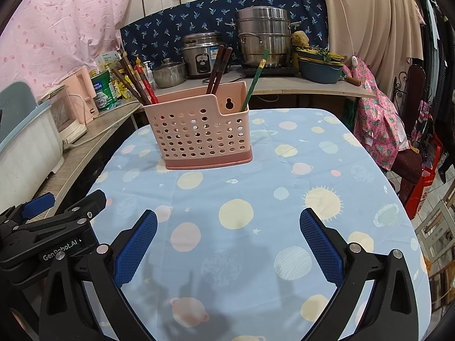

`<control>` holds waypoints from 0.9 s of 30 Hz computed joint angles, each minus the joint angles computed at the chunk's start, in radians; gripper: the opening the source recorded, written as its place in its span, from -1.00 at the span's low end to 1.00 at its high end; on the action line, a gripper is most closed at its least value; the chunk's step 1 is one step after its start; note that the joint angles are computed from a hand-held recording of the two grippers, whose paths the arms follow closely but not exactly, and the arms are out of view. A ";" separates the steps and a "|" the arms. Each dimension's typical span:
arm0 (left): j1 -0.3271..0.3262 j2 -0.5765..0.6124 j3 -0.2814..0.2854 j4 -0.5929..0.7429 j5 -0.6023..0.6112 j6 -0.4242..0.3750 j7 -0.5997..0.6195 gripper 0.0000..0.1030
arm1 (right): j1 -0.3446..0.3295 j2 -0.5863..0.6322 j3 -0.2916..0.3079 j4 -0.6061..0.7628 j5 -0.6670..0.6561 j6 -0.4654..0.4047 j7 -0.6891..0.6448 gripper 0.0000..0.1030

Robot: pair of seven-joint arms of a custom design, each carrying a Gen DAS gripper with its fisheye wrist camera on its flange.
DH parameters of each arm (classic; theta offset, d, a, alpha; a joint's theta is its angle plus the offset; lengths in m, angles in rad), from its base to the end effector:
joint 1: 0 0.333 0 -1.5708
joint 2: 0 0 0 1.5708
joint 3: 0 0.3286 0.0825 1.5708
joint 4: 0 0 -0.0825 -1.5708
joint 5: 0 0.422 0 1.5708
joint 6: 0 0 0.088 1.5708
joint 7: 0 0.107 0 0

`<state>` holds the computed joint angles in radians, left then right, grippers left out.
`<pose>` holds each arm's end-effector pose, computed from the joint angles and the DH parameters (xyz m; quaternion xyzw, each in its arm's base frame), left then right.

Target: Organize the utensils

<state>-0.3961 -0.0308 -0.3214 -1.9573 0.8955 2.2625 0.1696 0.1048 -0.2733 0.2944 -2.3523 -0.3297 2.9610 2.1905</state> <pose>0.4785 -0.3928 0.5308 -0.7079 0.5771 -0.2459 0.3246 0.4843 0.2385 0.5268 -0.6704 0.6044 -0.2386 0.3584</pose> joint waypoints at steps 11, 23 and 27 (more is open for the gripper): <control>0.005 -0.008 0.001 -0.008 -0.002 -0.003 0.004 0.86 | -0.003 -0.003 0.002 -0.002 -0.008 -0.002 0.004 0.89; 0.004 0.031 0.010 0.049 0.021 -0.023 0.013 0.86 | -0.013 0.041 -0.003 0.060 -0.049 -0.012 0.007 0.89; 0.002 0.047 0.018 0.067 0.030 -0.024 0.016 0.86 | -0.004 0.065 -0.017 0.085 -0.080 -0.015 0.023 0.89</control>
<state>-0.3942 0.0159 -0.3039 -1.8904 0.9260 2.2387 0.1856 0.1007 -0.2087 0.2771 -2.2670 -0.4099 2.9460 2.2135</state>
